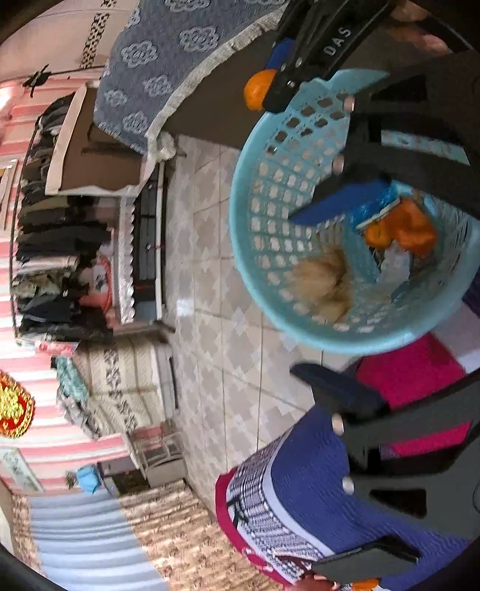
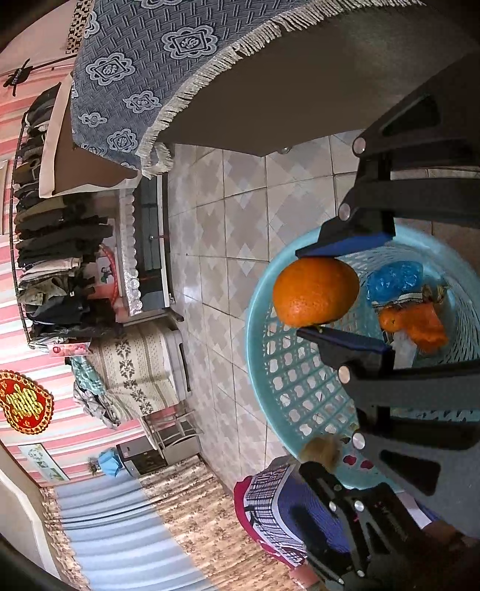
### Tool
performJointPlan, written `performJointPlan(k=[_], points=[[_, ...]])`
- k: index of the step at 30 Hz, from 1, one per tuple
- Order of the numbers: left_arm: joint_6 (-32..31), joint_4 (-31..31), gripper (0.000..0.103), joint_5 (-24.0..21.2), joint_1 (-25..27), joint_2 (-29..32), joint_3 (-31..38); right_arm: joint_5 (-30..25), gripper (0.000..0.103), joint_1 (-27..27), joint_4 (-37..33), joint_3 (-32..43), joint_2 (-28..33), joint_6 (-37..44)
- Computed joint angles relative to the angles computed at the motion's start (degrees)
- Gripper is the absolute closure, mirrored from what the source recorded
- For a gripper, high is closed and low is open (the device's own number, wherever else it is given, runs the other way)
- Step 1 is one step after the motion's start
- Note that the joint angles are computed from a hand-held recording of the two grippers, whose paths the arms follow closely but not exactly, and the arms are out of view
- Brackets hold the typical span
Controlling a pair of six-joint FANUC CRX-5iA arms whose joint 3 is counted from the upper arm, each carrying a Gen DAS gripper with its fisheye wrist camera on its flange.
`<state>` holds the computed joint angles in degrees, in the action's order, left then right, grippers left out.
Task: Collect trash
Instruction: 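Carry both items over the blue basket and open the left tool to drop the cloth, then open the right tool to drop the tangerine into the basket, then move both tools back over the bed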
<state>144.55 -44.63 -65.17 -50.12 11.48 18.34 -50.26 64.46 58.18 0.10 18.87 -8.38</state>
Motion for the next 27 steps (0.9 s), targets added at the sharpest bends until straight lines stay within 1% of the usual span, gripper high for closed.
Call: performJointPlan(k=[2,6,11,14,16,18,19,20,22,24,25,26,27], points=[[0.60,-0.14,0.021,-0.18,0.12,-0.91,-0.67,-0.01,0.066,0.02,-0.12,0.26,0.19,0.35],[3.13,-2.54,0.010,-2.66,-0.50,-2.79,-1.77,-0.25,0.066,0.34,-0.54,1.37,1.07,1.65],[6.60,-4.47,0.008,-5.71,-0.73,-6.53,-4.94,-0.67,0.065,0.97,-1.28,3.67,2.88,4.31],[8.85,-5.67,0.007,-8.41,-0.92,-9.00,-7.17,-0.91,0.064,1.19,-1.86,5.48,4.18,6.43],[10.05,-5.44,0.007,-9.02,-0.56,-10.49,-8.56,-0.90,0.062,1.50,-1.58,5.97,4.65,6.96],[11.05,-4.94,0.007,-9.63,-0.09,-12.23,-10.09,-0.37,0.052,1.69,-0.06,5.70,4.71,6.51],[11.31,-5.03,0.007,-9.96,-0.09,-12.70,-10.49,-0.52,0.040,1.83,0.93,5.61,4.74,6.12],[11.59,-5.30,0.007,-10.52,-0.18,-13.21,-10.88,-0.89,0.032,1.99,2.45,5.44,4.78,5.41],[11.86,-6.03,0.007,-12.01,-0.54,-14.17,-11.48,-1.09,0.030,2.08,3.65,5.30,4.73,5.08],[12.40,-6.61,0.007,-13.29,-0.97,-15.43,-12.43,-1.15,0.022,2.22,3.08,5.57,4.74,5.56],[12.55,-6.71,0.007,-13.68,-1.03,-16.10,-12.84,-1.39,0.016,2.35,2.87,5.65,4.72,5.47],[12.89,-6.88,0.007,-14.26,-1.16,-16.84,-13.38,-1.55,0.013,2.41,2.96,5.62,4.66,5.26],[13.12,-7.09,0.007,-14.95,-1.36,-17.34,-13.65,-1.67,0.013,2.41,3.35,5.56,4.63,4.91]])
